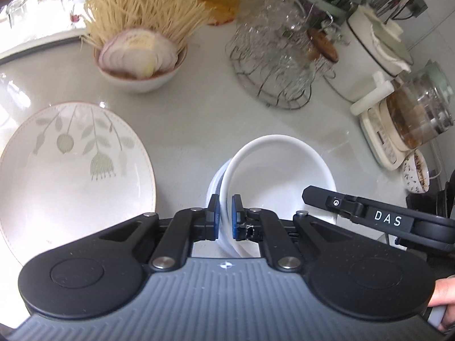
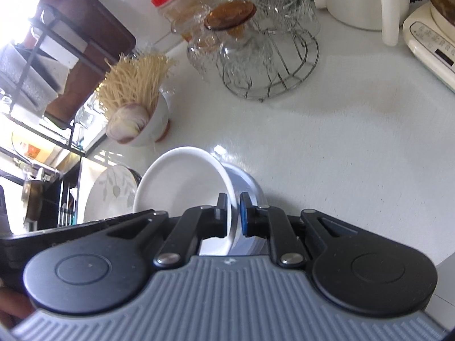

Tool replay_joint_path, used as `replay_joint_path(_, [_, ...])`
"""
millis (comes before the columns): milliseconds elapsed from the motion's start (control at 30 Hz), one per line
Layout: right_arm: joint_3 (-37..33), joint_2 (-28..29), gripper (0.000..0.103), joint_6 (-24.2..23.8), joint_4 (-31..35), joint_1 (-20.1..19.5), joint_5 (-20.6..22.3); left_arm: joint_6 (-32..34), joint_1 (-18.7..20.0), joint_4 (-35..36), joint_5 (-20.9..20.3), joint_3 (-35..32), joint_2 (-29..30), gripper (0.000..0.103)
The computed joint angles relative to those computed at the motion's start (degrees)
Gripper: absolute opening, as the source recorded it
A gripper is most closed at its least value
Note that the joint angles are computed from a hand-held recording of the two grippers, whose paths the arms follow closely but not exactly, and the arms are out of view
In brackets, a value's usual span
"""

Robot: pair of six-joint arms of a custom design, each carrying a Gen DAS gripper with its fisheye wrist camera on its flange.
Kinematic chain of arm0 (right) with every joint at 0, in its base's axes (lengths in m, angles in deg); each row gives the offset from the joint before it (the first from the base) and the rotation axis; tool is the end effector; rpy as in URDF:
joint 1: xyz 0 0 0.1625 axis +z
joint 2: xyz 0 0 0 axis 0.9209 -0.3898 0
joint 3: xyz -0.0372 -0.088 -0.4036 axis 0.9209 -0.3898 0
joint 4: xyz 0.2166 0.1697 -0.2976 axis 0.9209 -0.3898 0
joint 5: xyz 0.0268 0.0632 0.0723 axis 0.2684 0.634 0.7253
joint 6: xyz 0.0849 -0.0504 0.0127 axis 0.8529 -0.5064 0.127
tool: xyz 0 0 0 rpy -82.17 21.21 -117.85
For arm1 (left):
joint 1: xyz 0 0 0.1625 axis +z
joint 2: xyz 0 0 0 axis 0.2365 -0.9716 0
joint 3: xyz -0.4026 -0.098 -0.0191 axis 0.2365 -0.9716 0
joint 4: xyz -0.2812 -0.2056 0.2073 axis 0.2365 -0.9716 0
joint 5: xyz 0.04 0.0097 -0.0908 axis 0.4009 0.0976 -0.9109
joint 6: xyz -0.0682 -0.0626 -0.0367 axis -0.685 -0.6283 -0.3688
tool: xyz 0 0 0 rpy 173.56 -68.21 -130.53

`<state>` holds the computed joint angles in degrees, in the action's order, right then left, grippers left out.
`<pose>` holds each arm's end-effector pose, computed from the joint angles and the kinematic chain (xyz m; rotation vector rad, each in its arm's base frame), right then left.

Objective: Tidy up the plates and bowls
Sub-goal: 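Lift the white bowl with both grippers and lower it into another white bowl, then open both grippers to release the white bowl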

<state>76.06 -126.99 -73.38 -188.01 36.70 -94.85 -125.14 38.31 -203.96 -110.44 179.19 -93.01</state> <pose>0.2137 -0.4236 0.0350 0.5227 -2.8154 0.3282 -0.0444 -0.3834 0.2030 -0.2769 2.5234 -0.7431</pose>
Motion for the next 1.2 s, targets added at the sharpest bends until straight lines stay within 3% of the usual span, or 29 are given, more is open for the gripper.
replay_joint_path(300, [0.1, 0.1, 0.014, 0.5, 0.6, -0.4, 0.6, -0.9, 1.1, 0.0, -0.4, 0.0, 0.7, 0.013])
replay_joint_path(367, [0.2, -0.1, 0.03, 0.5, 0.0, -0.8, 1.6, -0.7, 1.2, -0.5, -0.3, 0.2, 0.6, 0.022])
replay_joint_path(400, [0.3, -0.2, 0.045, 0.6, -0.4, -1.0, 2.2, -0.5, 1.4, -0.5, -0.4, 0.1, 0.6, 0.029])
replay_joint_path(433, [0.5, -0.3, 0.05, 0.6, -1.1, -1.3, 2.7, -0.3, 1.5, -0.1, -0.6, -0.2, 0.7, 0.035])
replay_joint_path(700, [0.1, 0.5, 0.05, 3.9, -2.7, -4.3, 4.0, 1.2, 2.0, -1.2, -0.9, -0.8, 2.0, 0.039])
replay_joint_path(1100, [-2.4, 3.5, 0.048, 8.3, 5.3, -7.3, 5.0, 3.5, 4.1, -3.8, -2.3, -2.4, 5.5, 0.039])
replay_joint_path(1200, [-2.5, 3.7, 0.04, 9.1, 5.4, -7.7, 4.7, 3.5, 4.5, -3.5, -2.1, -2.9, 6.0, 0.039])
